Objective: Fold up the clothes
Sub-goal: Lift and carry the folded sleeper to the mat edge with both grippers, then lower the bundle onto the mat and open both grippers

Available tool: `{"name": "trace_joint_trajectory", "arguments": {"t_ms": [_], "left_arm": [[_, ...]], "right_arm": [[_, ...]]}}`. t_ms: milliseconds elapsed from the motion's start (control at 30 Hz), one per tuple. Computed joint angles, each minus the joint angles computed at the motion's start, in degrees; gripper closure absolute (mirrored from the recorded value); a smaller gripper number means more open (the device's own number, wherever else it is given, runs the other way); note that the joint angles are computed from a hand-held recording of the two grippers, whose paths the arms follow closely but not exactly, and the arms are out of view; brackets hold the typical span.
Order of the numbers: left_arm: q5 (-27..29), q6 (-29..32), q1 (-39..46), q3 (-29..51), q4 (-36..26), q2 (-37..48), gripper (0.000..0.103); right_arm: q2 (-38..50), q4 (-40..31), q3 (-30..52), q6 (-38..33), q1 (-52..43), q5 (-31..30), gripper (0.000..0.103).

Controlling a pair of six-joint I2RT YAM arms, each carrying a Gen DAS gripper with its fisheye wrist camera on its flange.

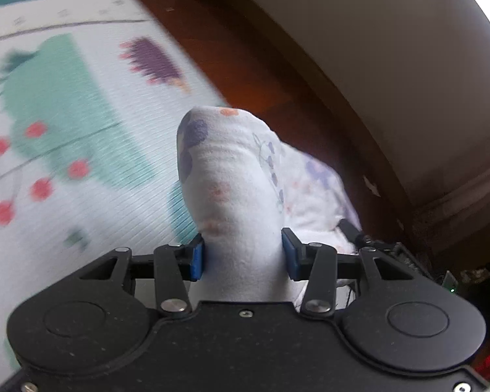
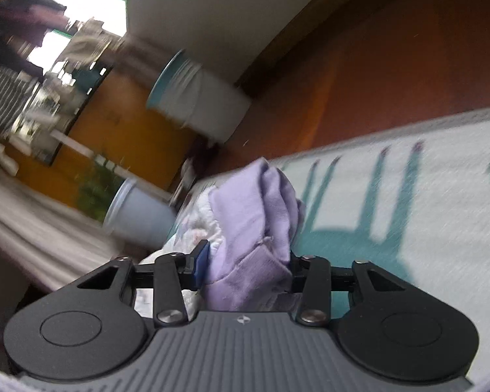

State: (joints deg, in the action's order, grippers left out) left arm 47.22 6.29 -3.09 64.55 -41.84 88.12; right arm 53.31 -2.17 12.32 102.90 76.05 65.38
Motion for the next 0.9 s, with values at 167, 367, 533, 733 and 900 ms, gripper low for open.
{"name": "trace_joint_trajectory", "arguments": {"t_ms": [167, 367, 533, 733, 900], "left_arm": [[-1.8, -8.3, -5.4, 2.4, 7.8, 2.2, 0.056], [-18.7, -7.6, -9.4, -4.9, 14.0, -0.2, 0.044], [-15.8, 2.9, -3.3, -13.3, 9.5, -8.2, 0.044], [-10.5, 13.0, 8.5, -14.5, -5.8, -17.8, 0.043], [-12.6, 26.4, 20.8, -8.6, -26.2, -24.6, 0.031]], "right_arm": [[-7.4, 3.5, -3.6, -11.0, -8.3, -2.2, 0.06], [6.9, 12.3, -3.6, -20.9, -28.6, -23.2, 0.06], [16.8, 21.8, -3.1, -23.1, -31.9, -24.3, 0.057], [14.4, 1.7, 6.0, -18.1, -29.6, -18.7, 0.025], [18.9, -28.1, 21.7, -2.4, -23.0, -16.9, 0.022]]}}
